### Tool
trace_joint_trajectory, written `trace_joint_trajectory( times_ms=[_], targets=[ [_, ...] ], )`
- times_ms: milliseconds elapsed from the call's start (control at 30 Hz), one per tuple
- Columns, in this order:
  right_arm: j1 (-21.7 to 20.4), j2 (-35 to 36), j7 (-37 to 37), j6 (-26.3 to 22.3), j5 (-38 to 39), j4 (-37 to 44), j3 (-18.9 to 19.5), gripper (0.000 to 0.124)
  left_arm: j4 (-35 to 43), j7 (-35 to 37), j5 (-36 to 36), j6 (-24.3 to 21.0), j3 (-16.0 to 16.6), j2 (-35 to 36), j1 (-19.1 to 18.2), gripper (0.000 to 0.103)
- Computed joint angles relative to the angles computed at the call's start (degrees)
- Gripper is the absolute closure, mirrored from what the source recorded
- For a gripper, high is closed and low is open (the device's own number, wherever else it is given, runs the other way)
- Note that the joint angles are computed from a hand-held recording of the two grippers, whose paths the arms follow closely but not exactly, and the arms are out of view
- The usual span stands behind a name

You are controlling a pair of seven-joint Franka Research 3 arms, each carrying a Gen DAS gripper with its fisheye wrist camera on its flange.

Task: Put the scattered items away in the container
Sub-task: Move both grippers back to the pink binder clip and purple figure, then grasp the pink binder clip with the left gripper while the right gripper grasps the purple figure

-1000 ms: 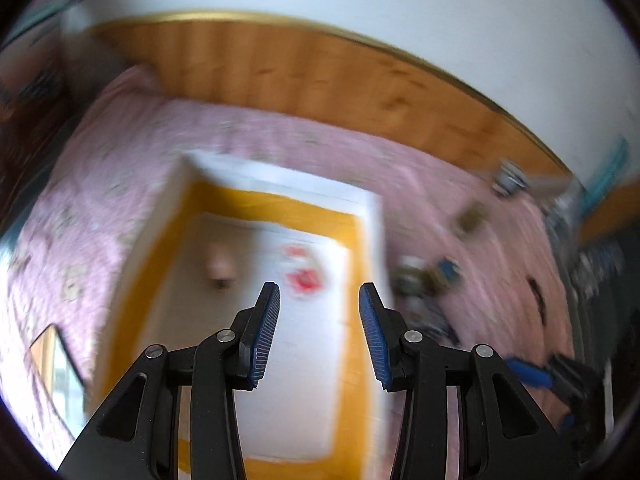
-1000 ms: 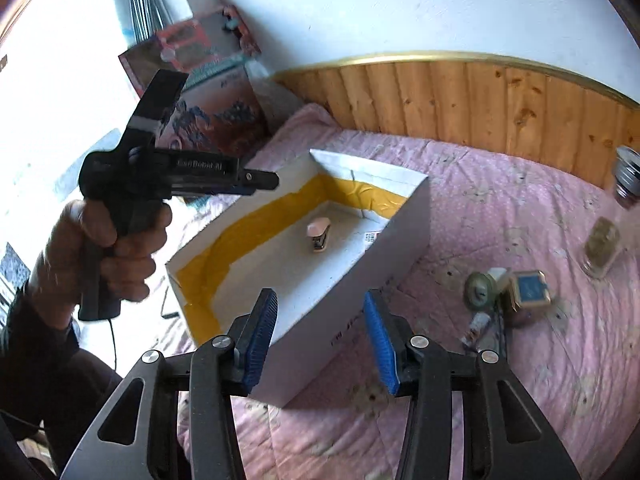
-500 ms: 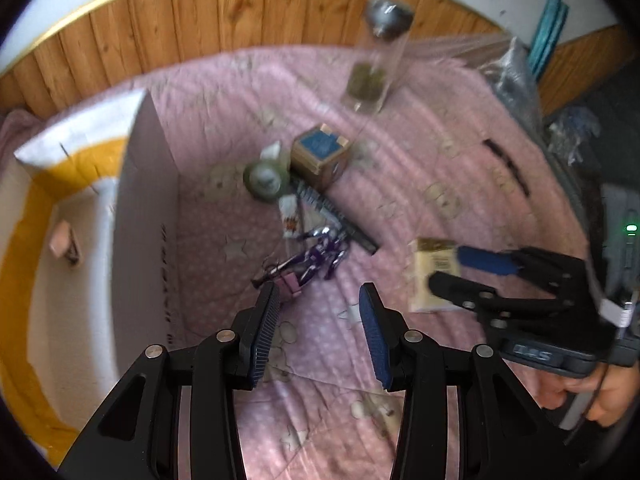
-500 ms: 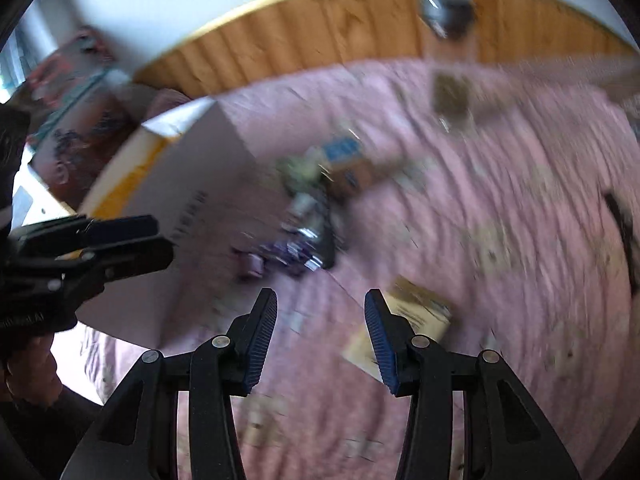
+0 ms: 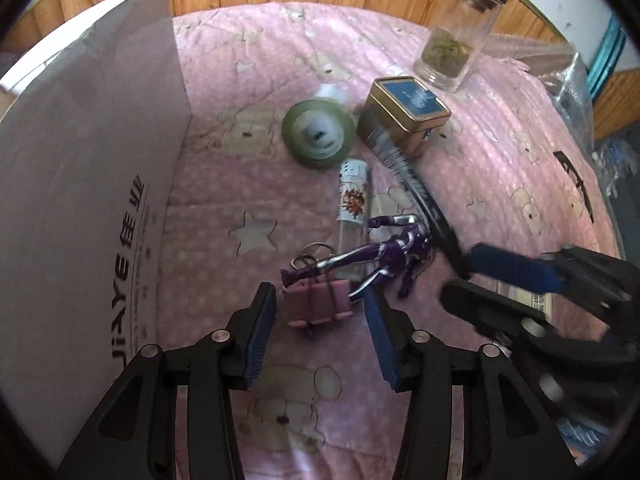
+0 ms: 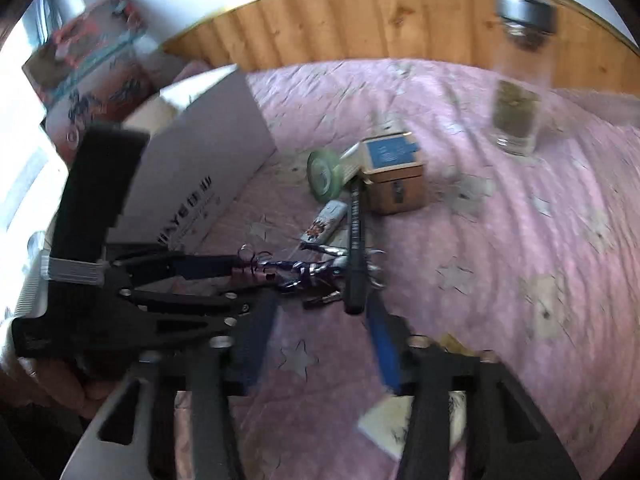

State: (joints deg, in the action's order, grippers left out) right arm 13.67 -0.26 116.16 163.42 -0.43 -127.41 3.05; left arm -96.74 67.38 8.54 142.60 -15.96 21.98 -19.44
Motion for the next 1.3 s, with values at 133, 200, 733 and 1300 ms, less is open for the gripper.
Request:
trace_joint_trajectory(
  times_ms=[133,200,733,1300],
  targets=[
    [-0.92,1.73,9.21,-5.73,-5.70,1.54,-2.04,0.102,-0.95,8.88,-5.13,1.69,-3.05,0.15,2.50,0.058],
    [-2.15,0.41,12.78,-5.75,-5.20,-0.22,-2.81,0.101,-1.90,10.92,-6.38,2.78,-3.28,-0.54,2.74,0.058],
    [-0.30,0.99,-12.70,4.90,20.70,-0.61,-0.18,0.087,0.42,7.53,-2.44,5.34,-0.84,1.90,1.09,0.060],
    [-0.16,1.78,-10.77,0.24,27.59,0.36,0.10,0.064,-4.52,20.18,-14.75,0.77,-4.89,-2.58,4.29,0.078]
  ],
)
